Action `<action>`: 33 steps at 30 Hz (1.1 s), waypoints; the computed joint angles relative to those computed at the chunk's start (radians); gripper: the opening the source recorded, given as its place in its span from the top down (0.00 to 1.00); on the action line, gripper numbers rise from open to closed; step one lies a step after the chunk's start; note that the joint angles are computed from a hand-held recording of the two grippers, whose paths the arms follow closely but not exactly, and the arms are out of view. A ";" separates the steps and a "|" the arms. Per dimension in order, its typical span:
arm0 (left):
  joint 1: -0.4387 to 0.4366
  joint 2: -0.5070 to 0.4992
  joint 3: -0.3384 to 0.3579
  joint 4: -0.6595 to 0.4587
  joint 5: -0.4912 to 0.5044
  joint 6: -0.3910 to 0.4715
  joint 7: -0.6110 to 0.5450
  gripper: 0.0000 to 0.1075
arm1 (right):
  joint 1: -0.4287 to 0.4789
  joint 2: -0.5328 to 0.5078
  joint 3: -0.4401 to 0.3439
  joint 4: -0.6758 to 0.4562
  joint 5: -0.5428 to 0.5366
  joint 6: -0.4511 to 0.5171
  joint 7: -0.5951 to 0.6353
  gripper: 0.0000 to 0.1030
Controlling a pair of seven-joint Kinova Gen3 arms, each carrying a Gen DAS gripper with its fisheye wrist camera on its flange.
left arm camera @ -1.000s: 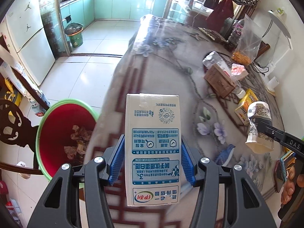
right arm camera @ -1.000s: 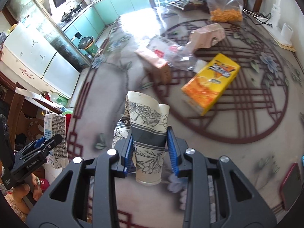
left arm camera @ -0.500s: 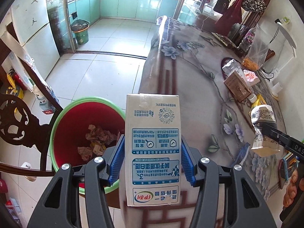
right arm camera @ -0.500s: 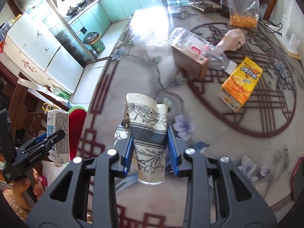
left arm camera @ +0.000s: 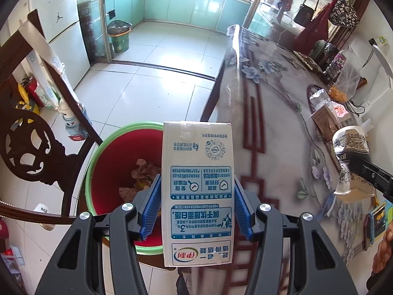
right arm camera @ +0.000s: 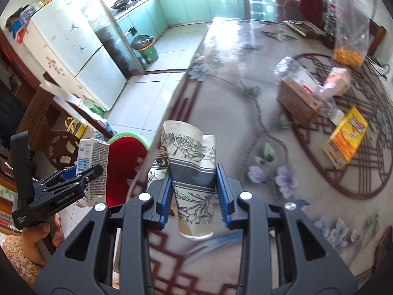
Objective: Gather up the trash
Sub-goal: 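Carry the white carton and paper cup over the red bucket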
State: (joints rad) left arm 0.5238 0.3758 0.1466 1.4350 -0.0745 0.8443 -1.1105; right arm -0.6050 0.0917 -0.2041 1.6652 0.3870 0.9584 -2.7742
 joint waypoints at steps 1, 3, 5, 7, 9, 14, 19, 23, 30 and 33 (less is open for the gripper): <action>-0.003 -0.002 -0.002 0.004 0.002 -0.001 0.001 0.53 | 0.000 0.010 -0.002 -0.011 -0.002 -0.002 0.011 0.69; -0.016 -0.009 -0.005 0.019 0.009 -0.009 0.000 0.53 | -0.002 0.025 0.000 -0.026 -0.009 -0.004 0.030 0.69; -0.028 -0.011 -0.006 0.028 0.015 -0.008 -0.004 0.53 | -0.005 0.050 0.003 -0.056 -0.023 -0.005 0.065 0.69; -0.036 -0.009 -0.009 0.032 0.014 0.000 -0.005 0.53 | -0.011 0.067 0.007 -0.078 -0.033 -0.013 0.091 0.69; -0.044 -0.007 -0.011 0.033 0.013 0.009 -0.008 0.53 | -0.014 0.090 0.010 -0.105 -0.057 -0.028 0.140 0.69; -0.057 -0.002 -0.013 0.031 0.016 0.018 -0.015 0.53 | -0.028 0.137 0.016 -0.158 -0.119 -0.066 0.239 0.69; -0.064 0.000 -0.015 0.037 0.022 0.018 -0.011 0.53 | -0.034 0.170 0.029 -0.193 -0.181 -0.078 0.319 0.69; -0.073 -0.001 -0.014 0.046 0.031 0.020 -0.011 0.53 | -0.027 0.186 0.038 -0.199 -0.225 -0.097 0.354 0.69; -0.090 -0.008 -0.020 0.064 0.038 0.015 -0.003 0.53 | -0.018 0.229 0.046 -0.241 -0.280 -0.098 0.427 0.69; -0.098 -0.009 -0.021 0.072 0.041 0.012 0.000 0.53 | -0.023 0.247 0.052 -0.263 -0.285 -0.098 0.444 0.69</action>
